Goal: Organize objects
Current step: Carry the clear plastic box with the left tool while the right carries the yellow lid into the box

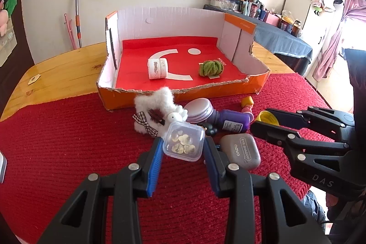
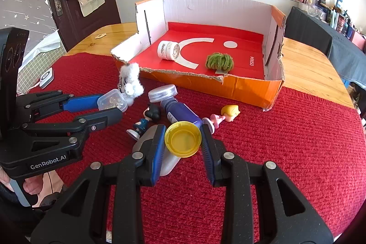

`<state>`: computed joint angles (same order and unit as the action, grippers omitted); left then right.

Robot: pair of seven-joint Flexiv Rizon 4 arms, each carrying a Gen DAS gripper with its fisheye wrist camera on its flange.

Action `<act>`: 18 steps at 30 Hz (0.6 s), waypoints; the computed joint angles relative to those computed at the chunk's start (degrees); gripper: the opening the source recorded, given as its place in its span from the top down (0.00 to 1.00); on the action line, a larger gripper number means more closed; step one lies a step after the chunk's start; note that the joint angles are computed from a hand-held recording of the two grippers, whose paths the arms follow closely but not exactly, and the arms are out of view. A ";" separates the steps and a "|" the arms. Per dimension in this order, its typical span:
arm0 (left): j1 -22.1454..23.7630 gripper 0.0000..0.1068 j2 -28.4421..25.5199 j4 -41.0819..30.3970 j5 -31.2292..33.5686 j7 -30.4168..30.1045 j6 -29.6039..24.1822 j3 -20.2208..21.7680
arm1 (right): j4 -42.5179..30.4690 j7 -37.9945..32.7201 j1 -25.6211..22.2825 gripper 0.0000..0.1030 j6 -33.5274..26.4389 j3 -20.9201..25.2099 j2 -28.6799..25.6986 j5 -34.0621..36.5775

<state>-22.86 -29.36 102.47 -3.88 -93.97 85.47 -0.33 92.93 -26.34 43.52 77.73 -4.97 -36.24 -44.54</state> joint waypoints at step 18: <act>0.68 0.64 -1.46 -5.58 -0.09 0.53 -1.39 0.37 | -5.03 -4.04 -1.62 0.72 -0.85 0.78 -1.13 1.95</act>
